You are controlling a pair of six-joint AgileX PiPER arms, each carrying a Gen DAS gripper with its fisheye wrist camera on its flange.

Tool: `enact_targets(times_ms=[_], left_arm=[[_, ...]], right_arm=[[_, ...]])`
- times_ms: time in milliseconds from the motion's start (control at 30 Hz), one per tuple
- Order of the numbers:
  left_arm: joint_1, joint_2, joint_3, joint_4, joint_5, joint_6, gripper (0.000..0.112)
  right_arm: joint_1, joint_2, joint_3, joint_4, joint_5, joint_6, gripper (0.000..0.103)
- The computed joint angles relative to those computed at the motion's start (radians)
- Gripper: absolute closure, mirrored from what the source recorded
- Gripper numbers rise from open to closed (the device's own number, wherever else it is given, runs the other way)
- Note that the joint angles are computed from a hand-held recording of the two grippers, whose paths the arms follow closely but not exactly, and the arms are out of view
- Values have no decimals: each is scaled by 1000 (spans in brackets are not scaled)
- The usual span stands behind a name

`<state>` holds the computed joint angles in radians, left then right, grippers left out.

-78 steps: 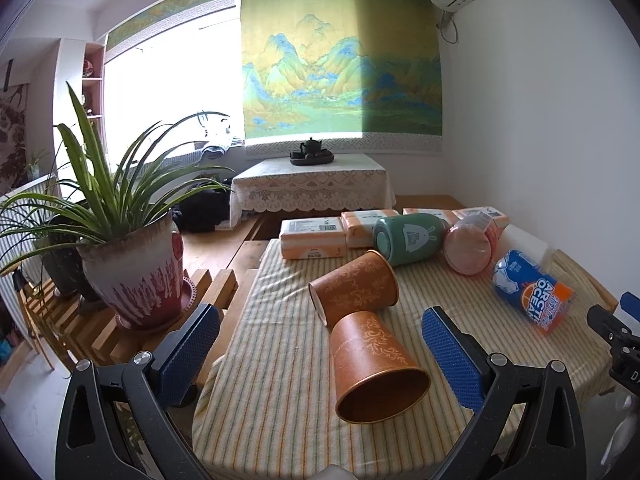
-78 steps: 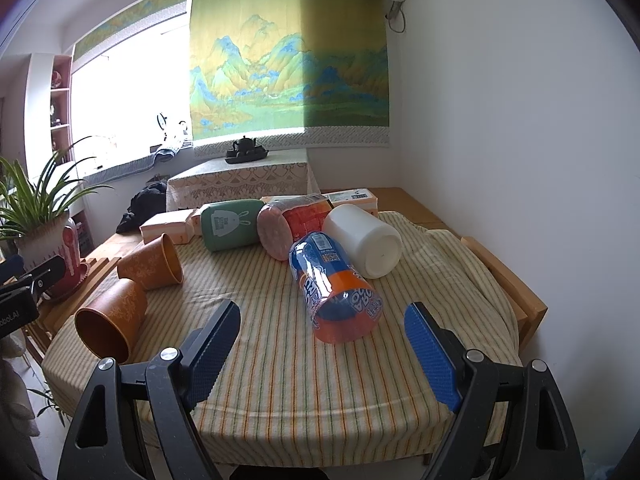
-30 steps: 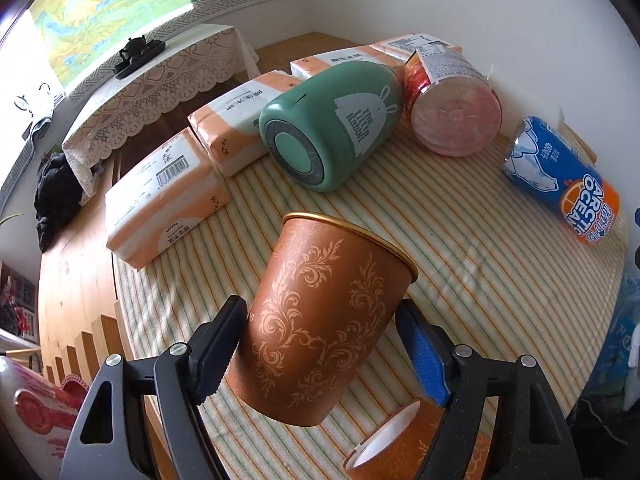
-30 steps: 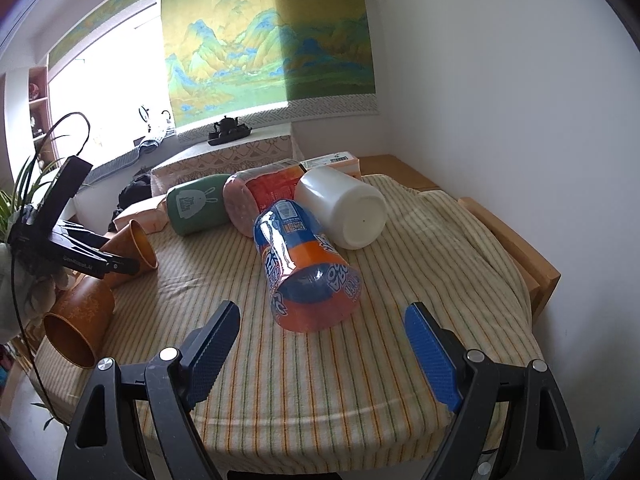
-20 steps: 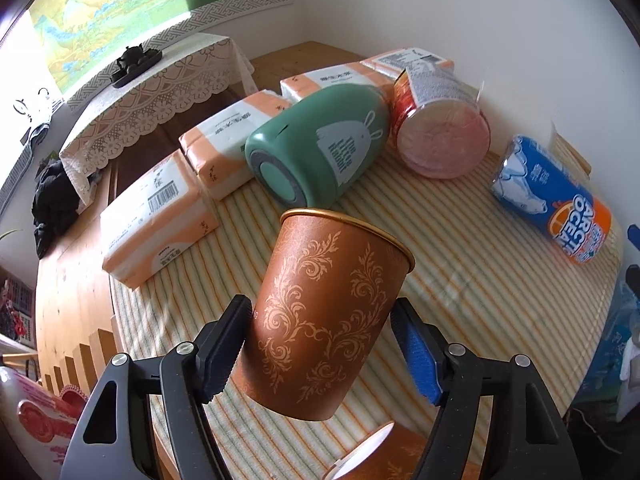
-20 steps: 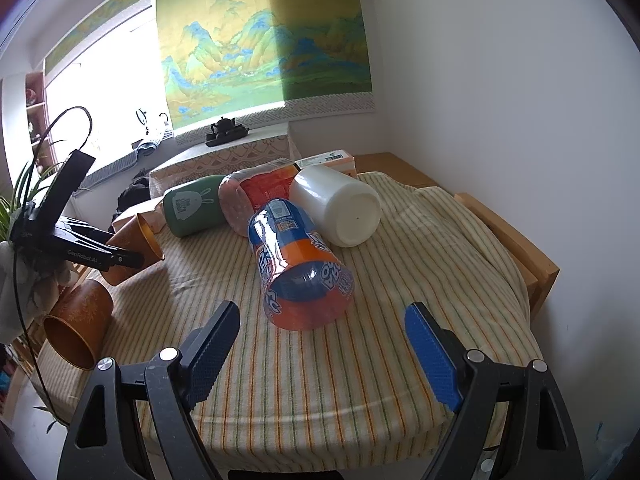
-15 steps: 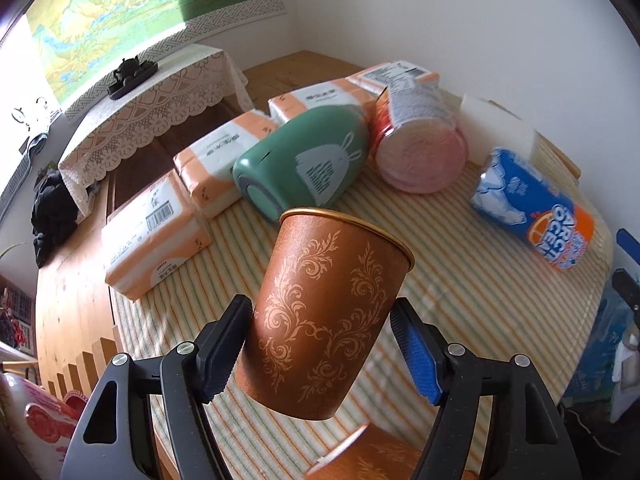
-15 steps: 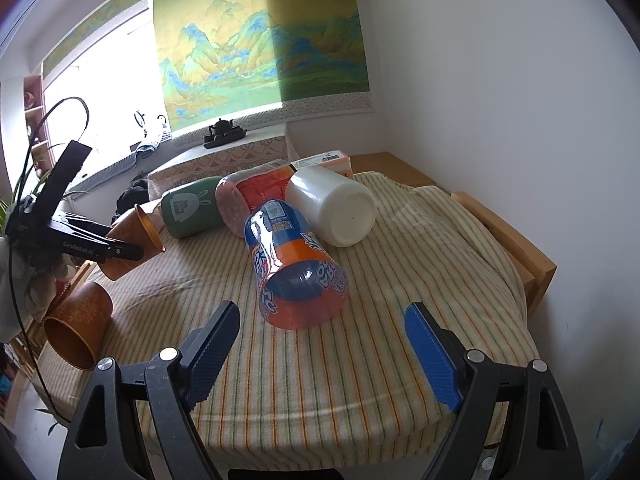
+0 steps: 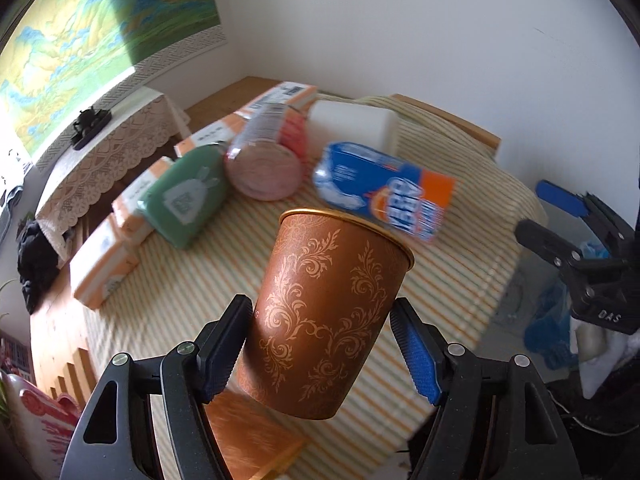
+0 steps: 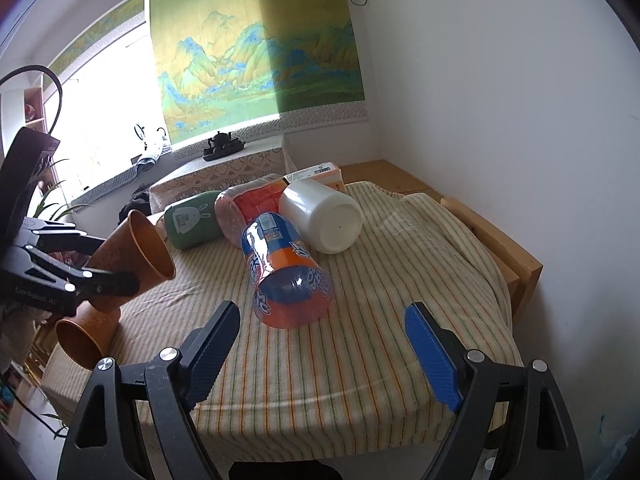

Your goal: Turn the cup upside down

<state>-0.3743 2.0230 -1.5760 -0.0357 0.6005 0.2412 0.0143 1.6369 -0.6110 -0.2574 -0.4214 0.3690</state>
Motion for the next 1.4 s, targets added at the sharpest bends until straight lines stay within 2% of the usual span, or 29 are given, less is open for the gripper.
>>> enact_targets(times_ms=[133, 333, 1133, 1267, 1400], left_arm=[[-51, -4, 62, 4, -48, -39, 37], [-110, 13, 108, 123, -97, -154, 37], [-112, 28, 152, 130, -146, -138, 37], [-111, 34, 148, 144, -141, -147, 28], [-106, 43, 145, 151, -134, -158, 24]], right_arm=[[-30, -21, 26, -39, -10, 23, 22], [-62, -41, 50, -73, -14, 49, 22], [-39, -68, 74, -32, 0, 3, 22], [-36, -68, 71, -38, 4, 4, 22], [-27, -63, 61, -36, 16, -4, 22]])
